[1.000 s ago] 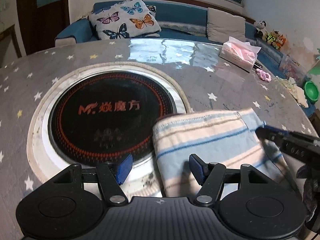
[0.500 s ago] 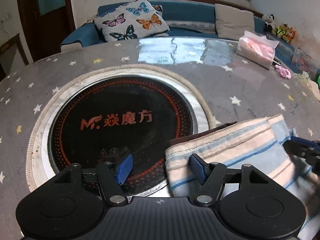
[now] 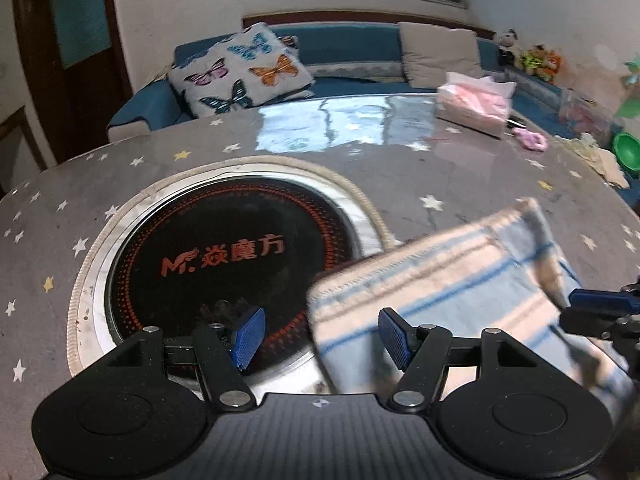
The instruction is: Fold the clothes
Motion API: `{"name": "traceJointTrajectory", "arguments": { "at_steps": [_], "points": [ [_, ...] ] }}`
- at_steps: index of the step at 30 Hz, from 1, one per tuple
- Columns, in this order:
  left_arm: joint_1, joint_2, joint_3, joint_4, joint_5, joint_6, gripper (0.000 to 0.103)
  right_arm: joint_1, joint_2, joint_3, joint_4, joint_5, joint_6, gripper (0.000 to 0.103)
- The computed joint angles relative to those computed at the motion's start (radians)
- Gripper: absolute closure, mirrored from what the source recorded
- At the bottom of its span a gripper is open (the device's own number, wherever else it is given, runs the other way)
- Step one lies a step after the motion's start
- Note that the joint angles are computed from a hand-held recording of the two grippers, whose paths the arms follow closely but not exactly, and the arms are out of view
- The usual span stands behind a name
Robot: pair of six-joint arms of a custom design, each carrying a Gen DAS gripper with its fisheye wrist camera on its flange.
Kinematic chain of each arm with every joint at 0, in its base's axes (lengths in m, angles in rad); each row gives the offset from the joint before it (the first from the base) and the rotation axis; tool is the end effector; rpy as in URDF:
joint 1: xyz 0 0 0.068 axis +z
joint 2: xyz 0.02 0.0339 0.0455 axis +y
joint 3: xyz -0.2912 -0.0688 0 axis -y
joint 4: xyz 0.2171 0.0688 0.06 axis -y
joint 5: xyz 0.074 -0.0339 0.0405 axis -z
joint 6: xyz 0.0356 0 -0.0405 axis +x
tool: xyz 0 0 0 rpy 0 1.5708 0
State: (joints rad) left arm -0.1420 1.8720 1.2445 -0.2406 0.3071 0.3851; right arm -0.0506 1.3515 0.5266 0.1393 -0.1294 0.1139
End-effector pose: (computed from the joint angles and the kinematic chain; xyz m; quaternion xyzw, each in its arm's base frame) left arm 0.3817 -0.0654 0.2303 0.2925 0.8821 -0.1013 0.3550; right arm 0.2326 -0.0072 0.2098 0.0465 0.9010 0.0719 0.4253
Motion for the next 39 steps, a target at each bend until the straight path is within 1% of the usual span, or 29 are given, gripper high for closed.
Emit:
{"name": "traceJointTrajectory", "arguments": {
  "at_steps": [2,6,9,12,14,16,22,25,28,30,33,35,39],
  "points": [
    [0.009,-0.038,-0.039,0.000,0.033,0.024,0.037,0.007,-0.050,-0.025,-0.028,0.002,0.002,0.085],
    [0.028,-0.120,-0.126,-0.004,0.095,0.080,0.036,0.033,-0.218,-0.093,-0.107,-0.001,0.009,0.085],
    [0.038,-0.181,-0.210,0.016,0.122,0.137,0.036,0.089,-0.305,-0.125,-0.162,0.064,0.013,0.085],
    [0.049,-0.232,-0.283,0.037,0.143,0.181,0.036,0.114,-0.362,-0.157,-0.200,0.101,0.040,0.086],
    [0.060,-0.254,-0.323,0.040,0.155,0.215,0.036,0.105,-0.377,-0.171,-0.216,0.093,0.058,0.086],
    [0.065,-0.267,-0.357,0.055,0.153,0.239,0.036,0.087,-0.386,-0.196,-0.202,0.072,0.076,0.086],
    [0.086,-0.279,-0.416,0.097,0.138,0.277,0.036,0.099,-0.426,-0.171,-0.254,0.086,0.073,0.085],
    [0.085,-0.278,-0.432,0.113,0.128,0.286,0.036,0.102,-0.425,-0.171,-0.215,0.092,0.075,0.085],
    [0.082,-0.282,-0.455,0.140,0.120,0.294,0.036,0.092,-0.348,-0.180,-0.146,0.070,0.075,0.085],
    [0.084,-0.283,-0.460,0.146,0.121,0.296,0.036,0.081,-0.306,-0.181,-0.132,0.061,0.072,0.086],
    [0.084,-0.284,-0.468,0.154,0.121,0.299,0.036,0.085,-0.319,-0.169,-0.124,0.067,0.061,0.085],
    [0.083,-0.286,-0.473,0.162,0.120,0.301,0.036,0.075,-0.305,-0.160,-0.090,0.063,0.059,0.085],
    [0.088,-0.287,-0.480,0.171,0.123,0.298,0.036,0.067,-0.191,-0.137,0.027,0.063,0.062,0.085]
  ]
}}
